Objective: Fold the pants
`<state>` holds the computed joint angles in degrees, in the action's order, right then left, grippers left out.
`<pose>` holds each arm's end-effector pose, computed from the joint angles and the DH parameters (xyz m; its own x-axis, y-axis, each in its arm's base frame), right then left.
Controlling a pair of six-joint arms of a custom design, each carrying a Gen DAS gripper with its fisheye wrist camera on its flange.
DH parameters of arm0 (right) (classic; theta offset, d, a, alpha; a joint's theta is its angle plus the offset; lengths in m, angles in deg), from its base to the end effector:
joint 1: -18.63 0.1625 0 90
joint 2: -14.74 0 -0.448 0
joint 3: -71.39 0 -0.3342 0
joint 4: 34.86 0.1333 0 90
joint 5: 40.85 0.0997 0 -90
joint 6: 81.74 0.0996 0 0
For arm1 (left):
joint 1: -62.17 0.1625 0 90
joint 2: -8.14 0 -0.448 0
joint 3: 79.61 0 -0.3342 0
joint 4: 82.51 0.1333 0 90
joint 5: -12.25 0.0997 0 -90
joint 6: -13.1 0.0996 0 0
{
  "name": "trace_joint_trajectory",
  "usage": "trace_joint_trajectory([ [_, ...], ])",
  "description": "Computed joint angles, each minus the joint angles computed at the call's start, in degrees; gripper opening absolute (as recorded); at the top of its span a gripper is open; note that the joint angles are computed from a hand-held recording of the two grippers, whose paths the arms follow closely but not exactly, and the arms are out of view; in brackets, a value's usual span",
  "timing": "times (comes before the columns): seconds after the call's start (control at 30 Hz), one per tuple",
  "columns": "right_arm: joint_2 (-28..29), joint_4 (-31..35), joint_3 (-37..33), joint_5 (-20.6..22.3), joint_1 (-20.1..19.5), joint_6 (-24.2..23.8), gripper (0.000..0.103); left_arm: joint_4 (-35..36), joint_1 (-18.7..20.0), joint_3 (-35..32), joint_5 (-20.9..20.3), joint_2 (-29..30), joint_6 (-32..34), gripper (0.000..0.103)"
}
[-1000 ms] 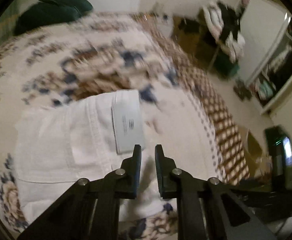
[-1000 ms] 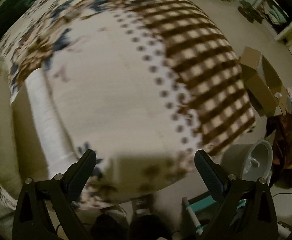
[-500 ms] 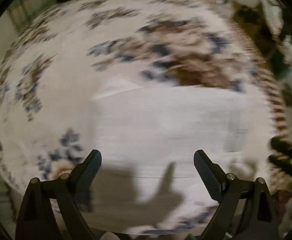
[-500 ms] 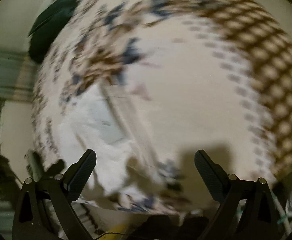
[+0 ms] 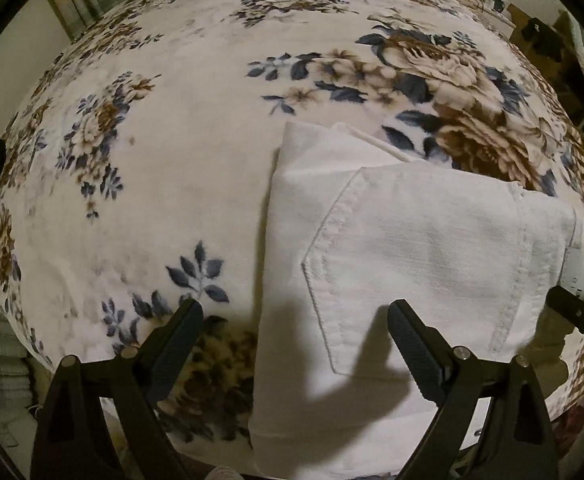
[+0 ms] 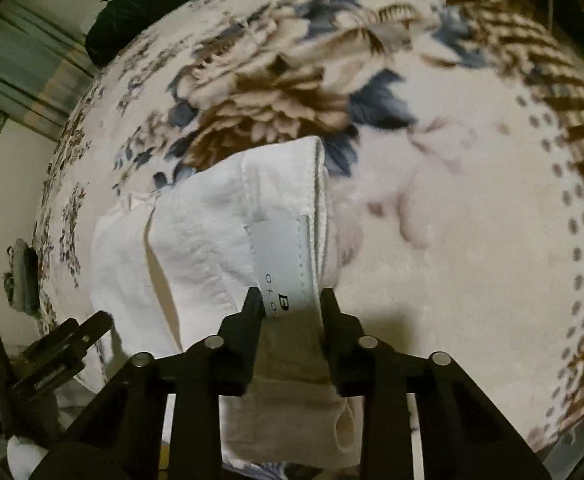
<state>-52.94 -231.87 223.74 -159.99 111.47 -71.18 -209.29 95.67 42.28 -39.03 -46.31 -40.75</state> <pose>0.1009 -0.3219 0.2016 -0.8750 0.3085 0.3731 0.1165 0.8822 -0.4562 -0.2546 -0.4031 0.1007 -0.6763 0.1043 -0.7292 0.2902 0.9476 -0.1337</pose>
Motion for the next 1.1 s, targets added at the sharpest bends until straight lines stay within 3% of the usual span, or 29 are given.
trace_joint_trajectory([
  [0.17, -0.42, 3.32, -0.80, -3.74, 2.52, 0.71, 0.030, -0.45, -0.14, 0.30, 0.46, -0.44, 0.79, 0.094],
  [0.3, -1.99, 7.19, -2.09, -1.69, -1.09, 3.01, 0.037, -0.37, -0.02, 0.40, 0.81, -0.79, 1.23, 0.094],
  [0.37, -1.70, 5.75, -1.83, -1.66, -1.04, 3.38, 0.037, -0.60, 0.12, 0.49, 0.86, -1.03, 1.39, 0.094],
  [0.47, -0.42, 5.08, -1.88, -5.80, 2.14, 3.79, 0.035, -0.67, 0.36, 0.52, 0.94, -1.16, 1.66, 0.094],
  [0.57, -0.69, 11.78, -3.65, -9.57, 4.62, 6.08, 0.035, -0.81, 0.54, 0.51, 0.74, -1.21, 1.72, 0.094],
  [0.7, -3.10, 12.36, -2.84, -6.83, 3.72, 7.26, 0.035, -0.94, 0.55, 0.54, 0.65, -1.22, 1.90, 0.094],
  [0.77, -2.79, 10.15, -2.09, -6.60, 4.05, 7.04, 0.030, -1.02, 0.56, 0.57, 0.61, -1.23, 1.86, 0.094],
  [0.83, -1.75, 8.73, -1.97, -7.56, 5.30, 6.88, 0.014, -1.05, 0.75, 0.47, 0.14, -1.35, 2.05, 0.094],
  [0.97, -3.30, 10.17, -2.25, -9.28, 8.23, 9.94, 0.011, -1.26, 1.19, -0.05, -1.36, -2.55, 2.33, 0.094],
  [1.1, -11.29, 16.50, -1.57, -10.13, 9.66, 13.23, 0.011, -2.19, 1.60, -1.08, -1.40, -4.12, 3.66, 0.094],
])
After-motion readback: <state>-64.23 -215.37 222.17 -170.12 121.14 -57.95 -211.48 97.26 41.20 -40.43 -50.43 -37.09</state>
